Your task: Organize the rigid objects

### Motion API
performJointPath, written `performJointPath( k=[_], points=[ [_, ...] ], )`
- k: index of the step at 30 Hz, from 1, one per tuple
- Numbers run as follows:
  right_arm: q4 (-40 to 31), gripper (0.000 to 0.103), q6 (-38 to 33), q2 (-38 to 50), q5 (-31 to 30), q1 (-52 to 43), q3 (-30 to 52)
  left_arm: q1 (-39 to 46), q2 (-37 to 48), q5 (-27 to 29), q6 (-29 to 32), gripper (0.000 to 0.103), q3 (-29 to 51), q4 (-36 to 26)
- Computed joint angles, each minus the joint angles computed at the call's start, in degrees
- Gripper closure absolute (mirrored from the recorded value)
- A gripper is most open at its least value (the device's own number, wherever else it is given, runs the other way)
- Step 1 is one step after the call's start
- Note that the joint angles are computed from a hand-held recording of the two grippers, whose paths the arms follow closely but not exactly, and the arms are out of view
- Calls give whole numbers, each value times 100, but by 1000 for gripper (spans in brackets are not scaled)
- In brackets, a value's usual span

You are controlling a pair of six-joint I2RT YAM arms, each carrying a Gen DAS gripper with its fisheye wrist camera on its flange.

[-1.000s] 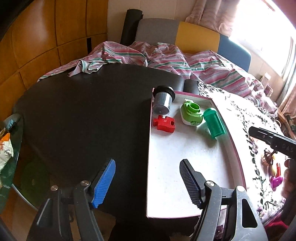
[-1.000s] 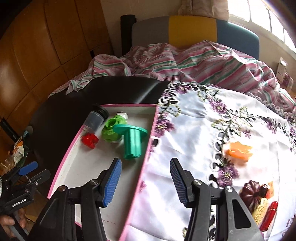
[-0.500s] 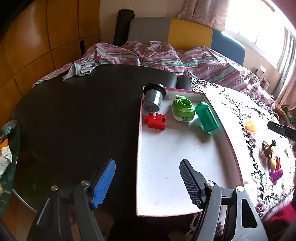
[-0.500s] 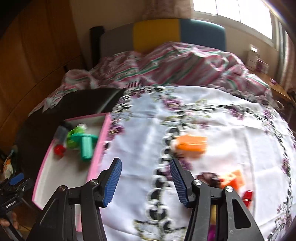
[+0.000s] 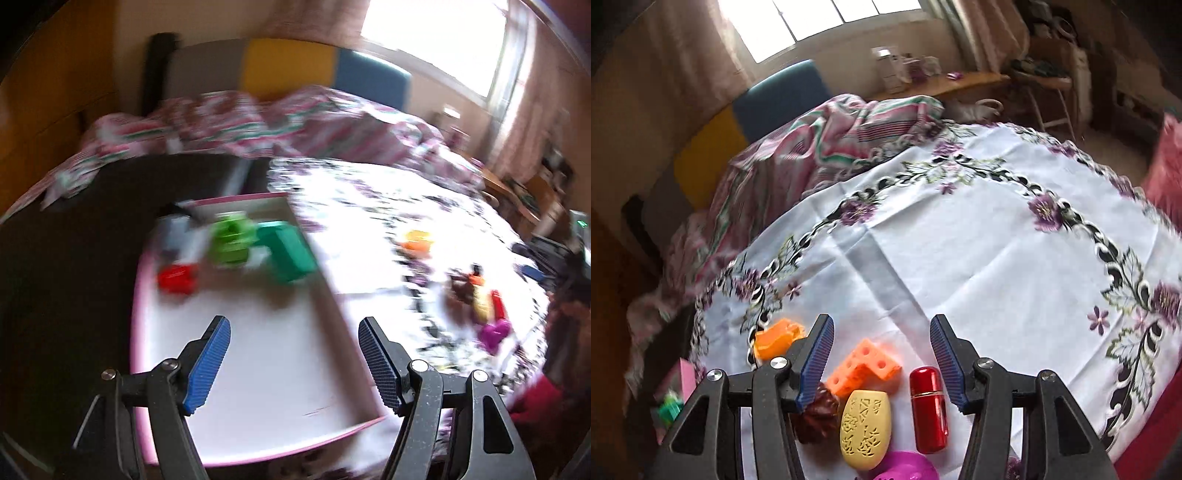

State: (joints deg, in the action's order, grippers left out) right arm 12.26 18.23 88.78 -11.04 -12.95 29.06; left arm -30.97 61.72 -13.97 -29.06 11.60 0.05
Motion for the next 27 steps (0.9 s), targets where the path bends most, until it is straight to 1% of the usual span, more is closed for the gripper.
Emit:
performJointPath(
  k=[3, 5, 6, 10, 13, 16, 22, 23, 25, 27],
  points=[
    [21, 48, 90, 32, -192, -174, -2, -553, 1290, 48, 57, 30, 564, 767],
    [-27, 48, 88, 55, -336, -262, 28, -815, 1930, 72, 145, 31, 913, 1129],
    [-46, 48, 86, 82, -389, -280, 50, -937, 2362, 195, 265, 31, 1164, 1355],
    [-60, 48, 71, 185, -584, -291, 100, -1184, 3450, 608, 524, 37, 2018, 1691],
    [-64, 48, 72, 198, -679, -316, 122, -1318, 4097, 715, 724, 39, 2667, 1698],
    [-81, 48, 114, 251, -828, -418, 148, -1355, 4684, 743, 898, 40, 3355, 1508],
    [-138, 48, 209, 414, -1037, -554, 248, -1363, 5640, 808, 896, 41, 4543, 1082],
    [-144, 48, 208, 435, -1054, -559, 264, -1363, 5781, 842, 903, 52, 4711, 1000],
    [-150, 48, 196, 460, -1013, -542, 289, -1357, 6106, 962, 918, 80, 5087, 804],
    [-174, 48, 158, 492, -957, -514, 317, -1366, 6158, 954, 927, 80, 5080, 953]
  ],
)
